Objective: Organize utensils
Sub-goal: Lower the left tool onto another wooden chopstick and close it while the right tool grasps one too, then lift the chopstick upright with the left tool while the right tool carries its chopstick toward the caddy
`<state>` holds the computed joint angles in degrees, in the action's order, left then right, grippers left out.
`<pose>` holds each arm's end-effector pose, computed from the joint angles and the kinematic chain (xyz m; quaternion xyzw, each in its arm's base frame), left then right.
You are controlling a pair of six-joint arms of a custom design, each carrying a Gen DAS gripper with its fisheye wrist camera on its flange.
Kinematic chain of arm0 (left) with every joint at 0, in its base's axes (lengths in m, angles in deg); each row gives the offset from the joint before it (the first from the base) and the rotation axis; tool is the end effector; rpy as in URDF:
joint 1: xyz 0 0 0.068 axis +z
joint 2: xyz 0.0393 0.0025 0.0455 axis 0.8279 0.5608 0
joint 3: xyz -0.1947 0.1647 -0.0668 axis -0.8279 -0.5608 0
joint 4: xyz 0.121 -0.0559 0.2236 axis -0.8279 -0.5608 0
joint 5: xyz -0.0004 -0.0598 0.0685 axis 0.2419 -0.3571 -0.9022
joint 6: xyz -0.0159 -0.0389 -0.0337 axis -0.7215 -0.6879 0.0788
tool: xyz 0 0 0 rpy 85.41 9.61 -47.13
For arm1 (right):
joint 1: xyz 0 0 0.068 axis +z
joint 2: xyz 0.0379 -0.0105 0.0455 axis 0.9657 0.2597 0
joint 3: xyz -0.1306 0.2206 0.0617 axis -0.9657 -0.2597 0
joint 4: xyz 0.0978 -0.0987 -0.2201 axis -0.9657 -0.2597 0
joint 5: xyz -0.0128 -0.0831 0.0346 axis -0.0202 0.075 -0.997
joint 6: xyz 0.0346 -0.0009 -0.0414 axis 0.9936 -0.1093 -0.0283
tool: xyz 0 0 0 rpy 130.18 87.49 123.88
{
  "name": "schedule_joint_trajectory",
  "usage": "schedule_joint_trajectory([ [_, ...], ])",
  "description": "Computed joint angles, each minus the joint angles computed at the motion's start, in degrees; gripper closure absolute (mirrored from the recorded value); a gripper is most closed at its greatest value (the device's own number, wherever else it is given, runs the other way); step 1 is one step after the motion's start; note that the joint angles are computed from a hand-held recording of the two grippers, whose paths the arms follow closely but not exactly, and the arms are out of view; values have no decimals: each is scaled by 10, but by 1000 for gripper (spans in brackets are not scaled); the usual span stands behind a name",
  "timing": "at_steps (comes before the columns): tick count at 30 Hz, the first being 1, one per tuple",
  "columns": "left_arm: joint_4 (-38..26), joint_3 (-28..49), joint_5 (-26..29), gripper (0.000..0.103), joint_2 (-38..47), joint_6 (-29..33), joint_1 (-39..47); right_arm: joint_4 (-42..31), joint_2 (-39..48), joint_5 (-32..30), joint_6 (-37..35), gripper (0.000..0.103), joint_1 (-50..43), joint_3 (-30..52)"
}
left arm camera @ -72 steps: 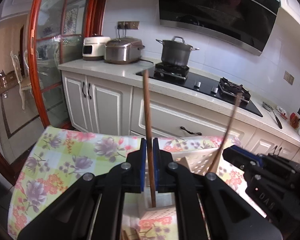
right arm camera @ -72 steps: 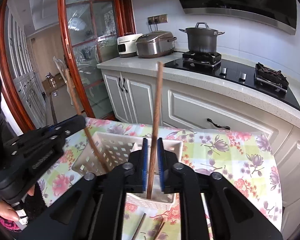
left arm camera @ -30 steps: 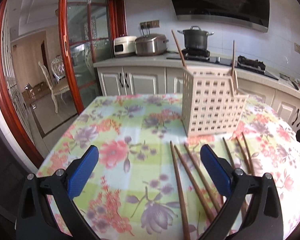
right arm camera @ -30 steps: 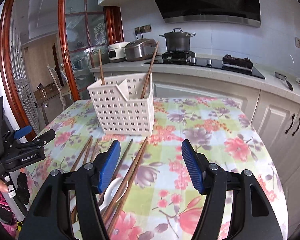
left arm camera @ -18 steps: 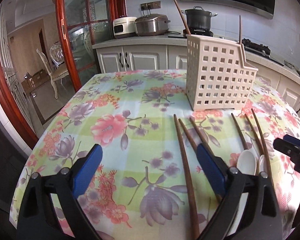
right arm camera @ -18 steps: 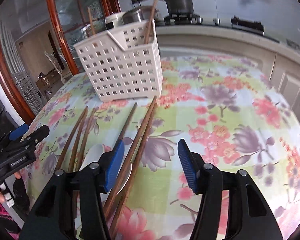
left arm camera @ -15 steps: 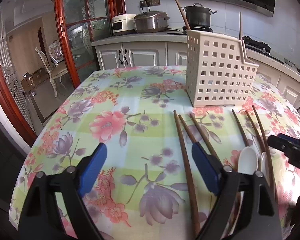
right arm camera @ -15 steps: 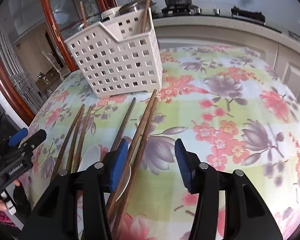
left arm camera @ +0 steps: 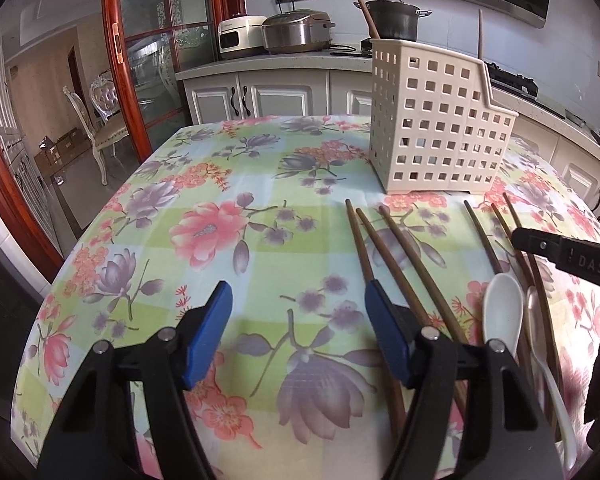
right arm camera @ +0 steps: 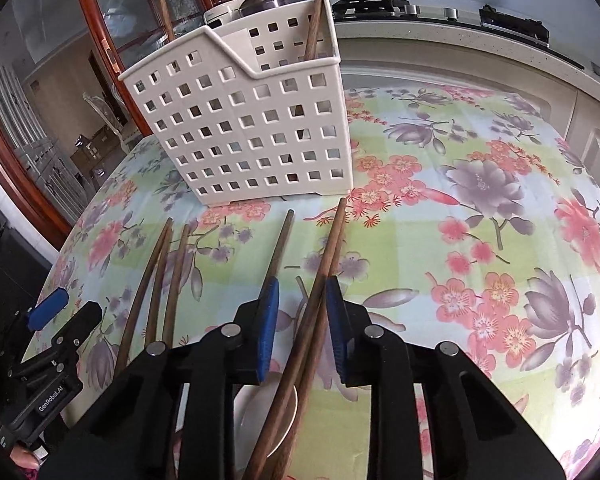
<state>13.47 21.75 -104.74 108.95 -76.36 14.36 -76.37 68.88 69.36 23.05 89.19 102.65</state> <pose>0.2619 -0.2116 0.1853 0.0842 0.9110 -0.0066 0.4037 0.2773 0.0698 0.1699 0.0557 0.9289 0.1045 0.3509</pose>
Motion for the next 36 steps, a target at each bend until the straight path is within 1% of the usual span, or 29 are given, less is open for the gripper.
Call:
schedule_joint_trajectory([
  [4,-5,5,18,45,6,-1,4,1,19,-5,3,86,-1,11],
  [6,-6,6,22,45,7,-2,5,3,26,-5,5,92,-1,14],
  [9,-5,7,23,47,9,0,5,15,24,-6,4,94,-4,5],
  [12,-10,12,34,54,13,-2,5,29,3,-9,8,95,-10,-13],
  [15,-15,19,67,58,19,-8,11,35,-26,-11,8,96,-14,-31],
  [19,-24,37,91,70,33,-12,16,35,-64,-7,6,96,-12,-51],
  [20,-27,43,97,71,38,-13,18,34,-70,-5,5,96,-11,-54],
  [22,-36,62,107,78,52,-14,22,34,-79,-2,3,96,-9,-58],
  [25,-52,97,120,83,79,-13,29,35,-84,-6,1,96,-11,-63],
  [27,-61,119,131,84,95,-11,33,38,-84,-7,1,96,-11,-65],
  [32,-85,173,147,85,139,-4,37,43,-81,-7,-1,96,-10,-68],
  [35,-104,203,124,87,161,7,31,45,-80,-10,-2,96,-11,-69],
  [36,-108,207,124,87,164,8,31,44,-81,-10,-3,96,-11,-69],
])
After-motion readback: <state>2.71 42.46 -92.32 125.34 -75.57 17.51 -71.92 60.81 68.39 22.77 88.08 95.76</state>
